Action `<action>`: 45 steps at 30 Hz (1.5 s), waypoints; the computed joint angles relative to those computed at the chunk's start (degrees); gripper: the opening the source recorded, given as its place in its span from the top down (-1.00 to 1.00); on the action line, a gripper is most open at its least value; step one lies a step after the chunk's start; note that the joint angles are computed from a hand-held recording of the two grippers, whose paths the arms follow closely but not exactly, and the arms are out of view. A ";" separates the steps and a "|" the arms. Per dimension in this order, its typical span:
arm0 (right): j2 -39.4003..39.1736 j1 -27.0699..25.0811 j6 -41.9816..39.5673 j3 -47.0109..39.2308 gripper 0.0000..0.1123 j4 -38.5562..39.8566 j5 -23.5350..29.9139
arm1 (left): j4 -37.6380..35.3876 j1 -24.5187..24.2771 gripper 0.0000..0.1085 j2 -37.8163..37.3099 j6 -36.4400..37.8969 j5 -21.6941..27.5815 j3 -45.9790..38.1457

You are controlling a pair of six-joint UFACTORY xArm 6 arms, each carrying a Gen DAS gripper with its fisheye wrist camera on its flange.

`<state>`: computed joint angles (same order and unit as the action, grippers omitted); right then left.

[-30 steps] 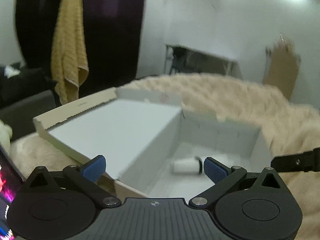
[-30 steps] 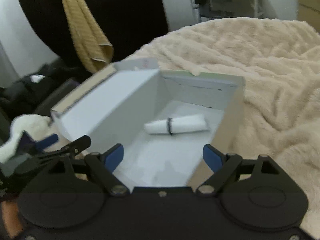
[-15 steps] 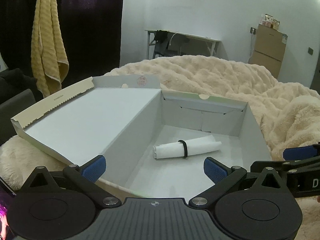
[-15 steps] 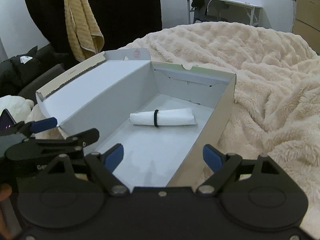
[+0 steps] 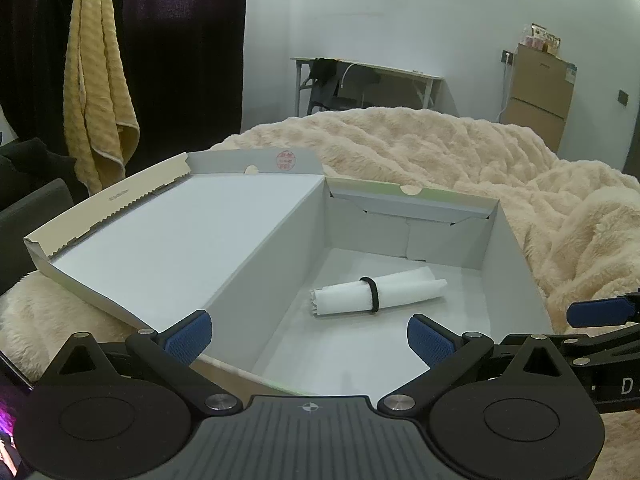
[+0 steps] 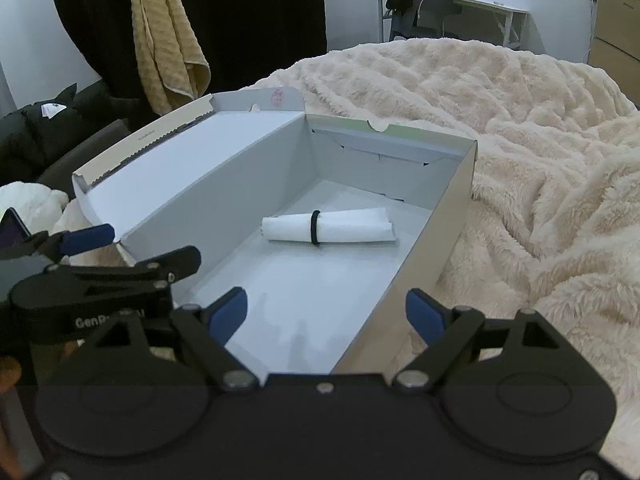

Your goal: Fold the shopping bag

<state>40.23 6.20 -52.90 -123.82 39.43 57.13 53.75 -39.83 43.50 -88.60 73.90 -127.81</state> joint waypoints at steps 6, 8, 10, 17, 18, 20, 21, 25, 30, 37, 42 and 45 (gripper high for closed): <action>0.09 -0.09 -0.60 -0.22 -0.53 0.14 0.71 | 0.40 0.11 -0.90 -0.43 -0.44 -0.13 0.80; 0.15 -0.07 -0.54 -0.28 -0.53 0.09 0.83 | 0.39 0.16 -0.90 -0.73 -0.51 -0.19 1.29; 0.20 -0.06 -0.49 -0.33 -0.53 0.04 0.92 | 0.48 0.22 -0.90 -1.13 -0.55 -0.45 1.94; 0.32 -0.04 -0.55 -0.48 -0.53 -0.21 1.07 | 0.30 0.40 -0.90 -1.39 0.10 -0.86 2.48; 0.32 -0.04 -0.55 -0.48 -0.53 -0.21 1.07 | 0.28 0.40 -0.90 -1.41 0.13 -0.82 2.51; 0.28 -0.03 -0.48 -0.42 -0.53 -0.27 0.91 | 0.27 0.42 -0.90 -1.48 0.14 -0.75 2.62; 0.24 -0.03 -0.47 -0.36 -0.53 -0.28 0.79 | 0.28 0.43 -0.90 -1.49 0.15 -0.71 2.63; 0.09 0.00 -0.42 -0.09 -0.53 -0.33 0.33 | 0.20 0.42 -0.90 -1.18 0.48 -0.67 2.16; 0.01 -0.01 -0.76 0.09 -0.53 -0.29 0.37 | 0.14 0.46 -0.90 -0.99 0.88 -0.71 1.95; -0.04 -0.07 -1.08 0.13 -0.53 -0.26 0.65 | 0.08 0.53 -0.90 -0.87 1.23 -0.83 1.83; 0.14 -0.16 -1.15 -0.18 -0.53 -0.27 1.00 | 0.17 0.54 -0.90 -1.22 1.15 -1.01 2.39; 0.25 -0.21 -1.20 -0.37 -0.53 -0.27 1.21 | 0.21 0.59 -0.90 -1.44 1.03 -1.25 2.77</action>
<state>40.48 5.99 -54.10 -124.19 39.15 58.34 53.96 -39.24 42.05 -87.57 72.65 -125.04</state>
